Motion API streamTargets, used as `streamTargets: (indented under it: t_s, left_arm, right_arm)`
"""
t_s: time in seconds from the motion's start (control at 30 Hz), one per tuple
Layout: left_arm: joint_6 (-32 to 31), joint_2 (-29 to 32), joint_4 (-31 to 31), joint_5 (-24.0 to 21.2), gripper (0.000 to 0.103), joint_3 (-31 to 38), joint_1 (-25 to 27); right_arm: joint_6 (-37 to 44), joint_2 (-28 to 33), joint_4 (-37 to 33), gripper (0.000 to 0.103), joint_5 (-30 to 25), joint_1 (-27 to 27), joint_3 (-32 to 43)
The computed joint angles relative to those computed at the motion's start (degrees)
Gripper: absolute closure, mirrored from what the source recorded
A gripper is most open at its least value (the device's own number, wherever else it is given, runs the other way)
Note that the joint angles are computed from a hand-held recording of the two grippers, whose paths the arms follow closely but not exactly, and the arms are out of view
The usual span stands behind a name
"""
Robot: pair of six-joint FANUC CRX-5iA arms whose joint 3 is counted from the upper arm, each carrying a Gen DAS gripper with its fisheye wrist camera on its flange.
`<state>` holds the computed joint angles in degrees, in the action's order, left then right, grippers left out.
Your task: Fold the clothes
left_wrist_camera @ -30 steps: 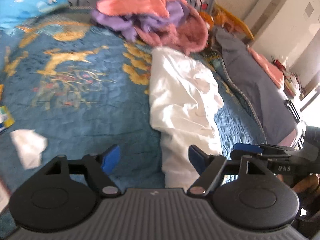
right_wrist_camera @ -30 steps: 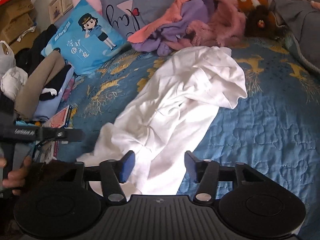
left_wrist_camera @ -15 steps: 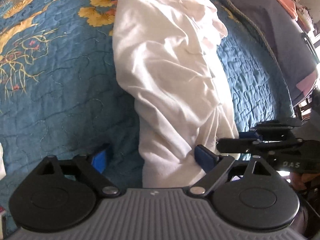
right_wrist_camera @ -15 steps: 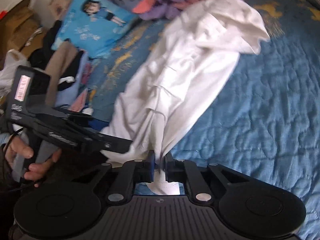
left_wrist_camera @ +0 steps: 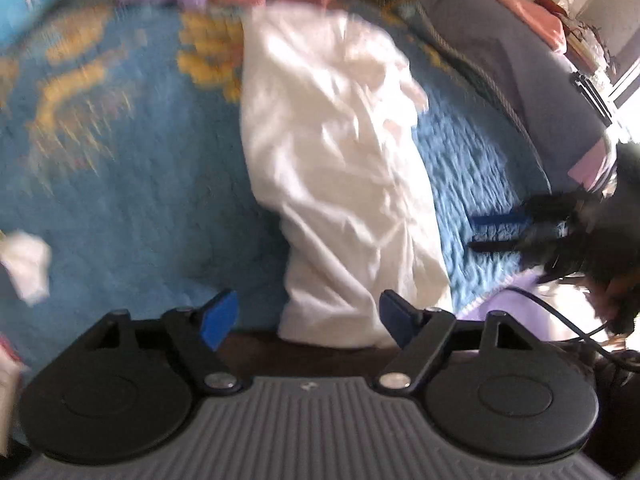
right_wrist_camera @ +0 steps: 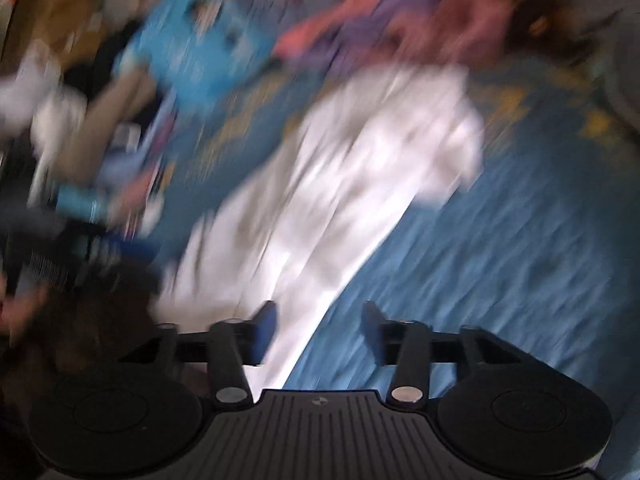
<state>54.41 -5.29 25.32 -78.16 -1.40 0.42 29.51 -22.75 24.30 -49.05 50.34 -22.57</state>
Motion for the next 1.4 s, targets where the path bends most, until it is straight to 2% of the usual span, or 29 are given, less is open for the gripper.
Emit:
streamTargets:
  t_s: [0.13,0.2,0.3,0.37,0.4,0.43,0.53,0.63,0.83,0.93,1.0,1.07,1.13,1.17,1.2,1.27,1.3,1.33,1.4]
  left_arm:
    - [-3.4,-2.3,2.8,4.9,0.003,0.1,-1.3]
    - [-4.2,-1.9,3.9,7.0,0.002,0.7,-3.3]
    - [-4.4,-0.1,4.7,10.1,0.001,1.8,-7.1]
    - [-3.5,1.7,4.3,11.1,0.001,2.5,-9.2]
    - [-2.8,2.8,4.0,11.6,0.001,3.0,-10.3]
    - [-2.0,3.6,3.1,12.2,0.001,3.4,-11.5]
    - [-1.2,3.3,0.5,15.6,0.001,1.9,-13.9]
    - [-2.8,2.6,3.2,17.7,0.001,-1.8,-13.4]
    - [-3.2,1.0,6.7,19.5,0.001,-5.7,-11.6]
    - [-3.7,0.9,7.5,19.3,0.001,-6.2,-11.1]
    - [-3.9,0.8,8.0,19.2,0.000,-6.4,-10.9]
    - [-4.1,0.7,8.5,19.3,0.001,-6.8,-10.7]
    - [-4.0,0.5,8.9,19.3,0.001,-7.1,-10.4]
    - [-3.8,0.5,9.0,19.3,0.001,-7.2,-10.2]
    - [-3.7,0.4,9.1,19.3,0.001,-7.3,-10.1]
    - [-3.8,0.2,9.9,19.5,0.001,-7.7,-9.6]
    - [-3.9,0.1,10.3,19.6,0.001,-7.9,-9.4]
    - [-4.1,0.1,11.0,19.6,0.001,-8.2,-9.2]
    - [-4.2,0.3,11.8,19.3,0.001,-8.4,-8.9]
  right_arm:
    - [-5.8,4.8,15.3,0.047,0.1,-5.7,-1.1]
    - [-2.9,8.5,16.3,0.048,1.1,-8.8,0.5]
    - [1.3,11.9,12.3,0.052,2.9,-11.1,3.0]
    - [0.6,13.1,9.3,0.072,1.9,-11.8,4.4]
    - [0.3,13.7,7.8,0.097,1.4,-12.2,5.2]
    - [0.1,14.3,6.3,0.098,0.9,-12.5,6.0]
    - [-9.1,12.7,10.9,0.098,3.4,-12.5,3.8]
    - [-10.7,12.4,14.5,0.099,5.8,-12.6,3.8]
    - [1.3,17.8,7.8,0.098,10.7,-14.5,13.4]
    - [11.8,22.7,-3.1,0.098,11.0,-15.4,21.8]
    - [21.3,27.2,-14.6,0.098,7.0,-16.8,29.7]
    - [28.2,32.3,-23.7,0.093,0.2,-18.5,38.0]
    - [29.8,37.3,-26.7,0.083,-8.0,-19.3,44.9]
    - [29.7,38.6,-26.7,0.083,-10.4,-19.3,46.8]
    - [29.0,38.3,-26.7,0.083,-9.9,-19.4,46.5]
    - [25.8,33.6,-27.6,0.077,-1.4,-19.9,40.6]
    - [24.0,31.2,-28.5,0.070,2.7,-20.2,37.7]
    - [22.1,28.8,-28.9,0.067,6.4,-20.6,34.8]
    - [19.0,26.0,-27.3,0.067,8.9,-20.5,31.3]
